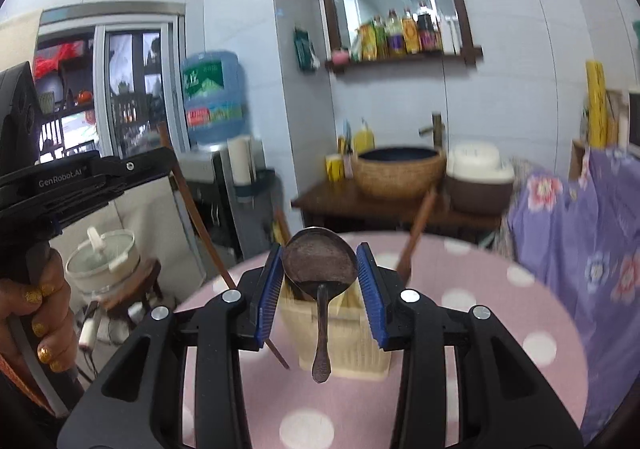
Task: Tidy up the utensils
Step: 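Lift the chopstick and spoon and lower both into the beige holder, then open both tools and pull them back from the holder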
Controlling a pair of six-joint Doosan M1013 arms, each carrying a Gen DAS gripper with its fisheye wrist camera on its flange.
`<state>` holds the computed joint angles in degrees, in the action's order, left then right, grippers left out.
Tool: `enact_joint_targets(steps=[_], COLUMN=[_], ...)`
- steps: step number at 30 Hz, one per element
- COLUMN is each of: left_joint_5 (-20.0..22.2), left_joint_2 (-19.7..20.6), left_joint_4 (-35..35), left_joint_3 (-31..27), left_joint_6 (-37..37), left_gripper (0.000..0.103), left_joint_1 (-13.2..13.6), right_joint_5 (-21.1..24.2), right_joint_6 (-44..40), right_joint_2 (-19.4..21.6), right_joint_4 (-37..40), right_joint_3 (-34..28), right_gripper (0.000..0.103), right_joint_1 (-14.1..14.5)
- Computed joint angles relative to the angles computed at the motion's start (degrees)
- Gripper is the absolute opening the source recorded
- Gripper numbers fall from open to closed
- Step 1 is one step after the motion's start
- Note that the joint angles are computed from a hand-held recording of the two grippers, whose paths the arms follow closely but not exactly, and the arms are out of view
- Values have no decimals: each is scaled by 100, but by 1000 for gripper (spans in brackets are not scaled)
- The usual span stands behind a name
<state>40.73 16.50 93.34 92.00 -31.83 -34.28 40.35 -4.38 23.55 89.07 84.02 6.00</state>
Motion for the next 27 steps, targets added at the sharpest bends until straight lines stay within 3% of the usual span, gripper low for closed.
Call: enact_joint_targets(steps=[8, 22, 27], left_joint_5=[576, 52, -17], left_joint_2=[471, 890, 922], left_joint_4=[-99, -1075, -1209], left_joint_3=[-617, -398, -409], left_joint_6=[544, 785, 973], left_gripper=[8, 7, 5], left_joint_1=[96, 223, 238], right_joint_5=[-813, -1415, -1419], right_joint_6=[-104, -118, -575], right_joint_2=[404, 745, 765], right_joint_4=[84, -400, -62], right_joint_3=[-536, -221, -141], right_gripper=[38, 38, 40], right_joint_1=[312, 497, 501])
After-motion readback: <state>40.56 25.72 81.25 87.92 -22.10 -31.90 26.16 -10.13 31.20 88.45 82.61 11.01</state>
